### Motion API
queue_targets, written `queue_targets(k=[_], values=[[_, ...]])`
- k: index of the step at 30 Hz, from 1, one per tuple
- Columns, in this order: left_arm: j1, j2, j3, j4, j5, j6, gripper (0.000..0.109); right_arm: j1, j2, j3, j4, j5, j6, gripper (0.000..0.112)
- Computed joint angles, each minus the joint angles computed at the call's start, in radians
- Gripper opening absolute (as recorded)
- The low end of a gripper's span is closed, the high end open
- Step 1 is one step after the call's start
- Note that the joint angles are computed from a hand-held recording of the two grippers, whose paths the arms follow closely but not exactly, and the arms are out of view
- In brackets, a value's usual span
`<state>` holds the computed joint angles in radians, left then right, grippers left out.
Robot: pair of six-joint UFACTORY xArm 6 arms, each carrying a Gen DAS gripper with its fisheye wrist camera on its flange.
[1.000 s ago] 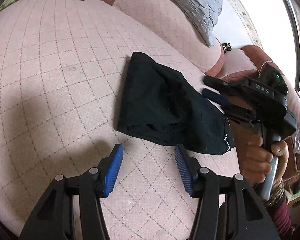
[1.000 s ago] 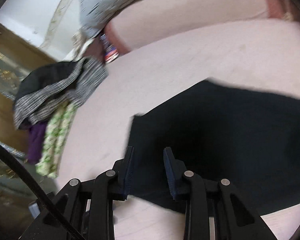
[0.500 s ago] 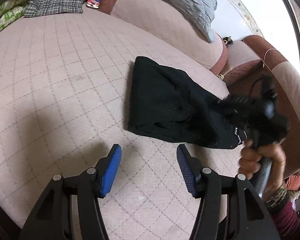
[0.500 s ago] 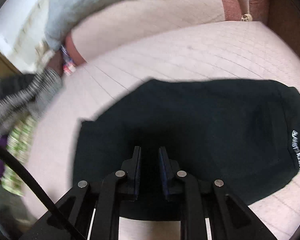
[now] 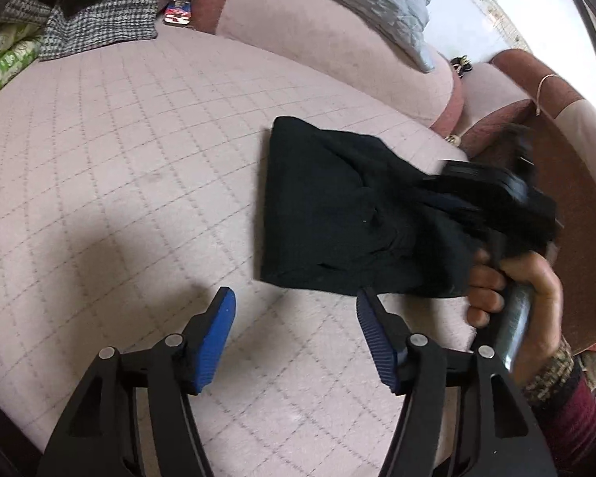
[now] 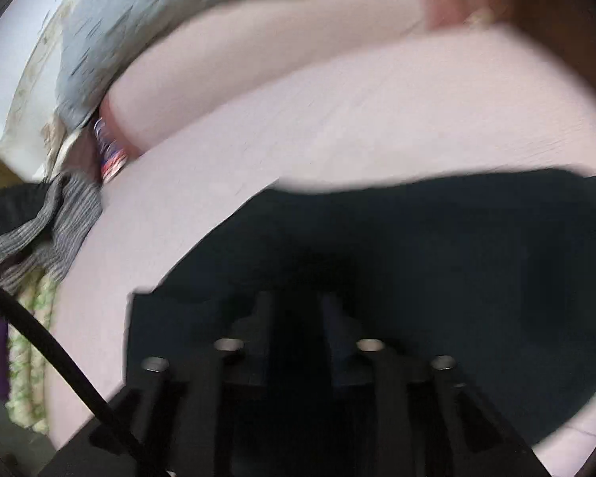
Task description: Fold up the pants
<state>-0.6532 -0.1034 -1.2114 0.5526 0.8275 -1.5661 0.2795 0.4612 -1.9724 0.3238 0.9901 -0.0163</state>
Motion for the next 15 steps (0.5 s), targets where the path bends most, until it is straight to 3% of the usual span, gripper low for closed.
queue_targets(k=[8, 15], values=[[-0.035, 0.059, -0.085, -0.018, 0.078, 0.036, 0.066, -0.116, -0.327, 0.421, 0.064, -0.130, -0.117, 0.039], [-0.122, 0.200, -0.327, 0.030, 0.322, 0.149, 0.066, -0.181, -0.560, 0.720, 0.071, -0.246, -0.147, 0.040]])
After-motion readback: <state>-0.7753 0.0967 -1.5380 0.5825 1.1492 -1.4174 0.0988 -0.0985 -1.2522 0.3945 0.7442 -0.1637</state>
